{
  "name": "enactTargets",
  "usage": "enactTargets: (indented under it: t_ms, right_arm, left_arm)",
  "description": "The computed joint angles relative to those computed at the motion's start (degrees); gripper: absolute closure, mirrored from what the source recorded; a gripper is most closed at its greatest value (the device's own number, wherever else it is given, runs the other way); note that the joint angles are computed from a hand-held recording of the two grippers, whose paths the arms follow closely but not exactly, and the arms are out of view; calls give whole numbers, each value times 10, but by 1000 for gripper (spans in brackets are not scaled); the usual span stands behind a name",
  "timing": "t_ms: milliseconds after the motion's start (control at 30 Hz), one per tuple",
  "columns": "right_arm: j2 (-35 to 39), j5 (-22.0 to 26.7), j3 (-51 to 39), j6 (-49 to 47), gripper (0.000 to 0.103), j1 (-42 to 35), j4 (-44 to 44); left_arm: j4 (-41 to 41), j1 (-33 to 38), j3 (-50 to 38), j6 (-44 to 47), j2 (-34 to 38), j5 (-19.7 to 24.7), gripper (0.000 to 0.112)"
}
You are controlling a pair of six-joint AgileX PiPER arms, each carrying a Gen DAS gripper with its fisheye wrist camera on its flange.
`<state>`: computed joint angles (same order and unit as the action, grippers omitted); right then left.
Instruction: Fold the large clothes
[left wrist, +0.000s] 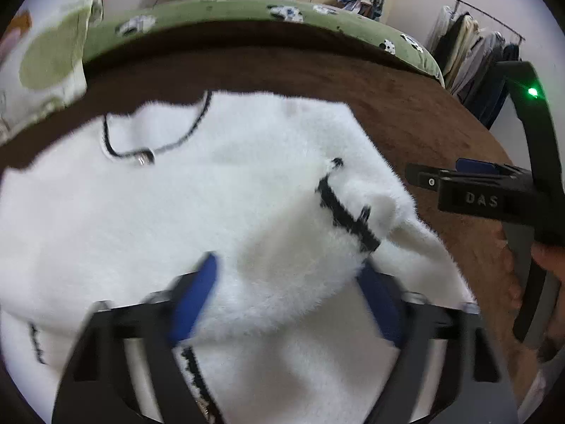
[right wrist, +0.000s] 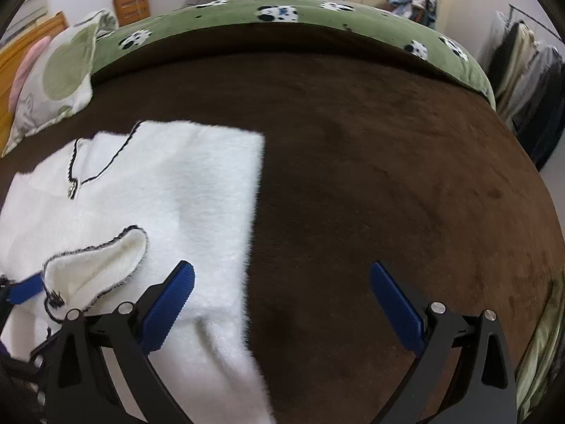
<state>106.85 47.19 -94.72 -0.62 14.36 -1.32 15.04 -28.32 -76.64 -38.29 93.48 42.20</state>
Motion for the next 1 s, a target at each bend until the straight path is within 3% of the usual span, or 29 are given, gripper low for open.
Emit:
enactTargets:
  t_ms: [100, 233, 367, 500, 700, 833, 1000]
  right_arm:
    - [-11, 6, -1, 4, 6, 0, -1]
    - [-23, 28, -27, 11, 6, 12, -1]
    - [-12, 78, -92, 12, 6, 34, 26]
    - [5, 101, -138, 9, 6, 72, 69]
    - [34, 98, -168, 22, 6, 150, 75]
    - [56, 91, -168, 52, 6, 188, 41]
    - [61, 77, -119, 94, 14, 199, -16]
  left_arm:
    - [4, -5, -4, 11, -26, 27, 17]
    - [2, 9, 3, 41, -85, 61, 16]
    - [-42, 81, 4, 129, -138, 108, 16]
    - [-51, 160, 12, 190, -149, 125, 16]
    - [-101, 289, 53, 260, -128, 100, 16]
    - [-136, 346, 74, 291, -106, 68, 16]
    - [-189, 390, 97, 323, -81, 32, 16]
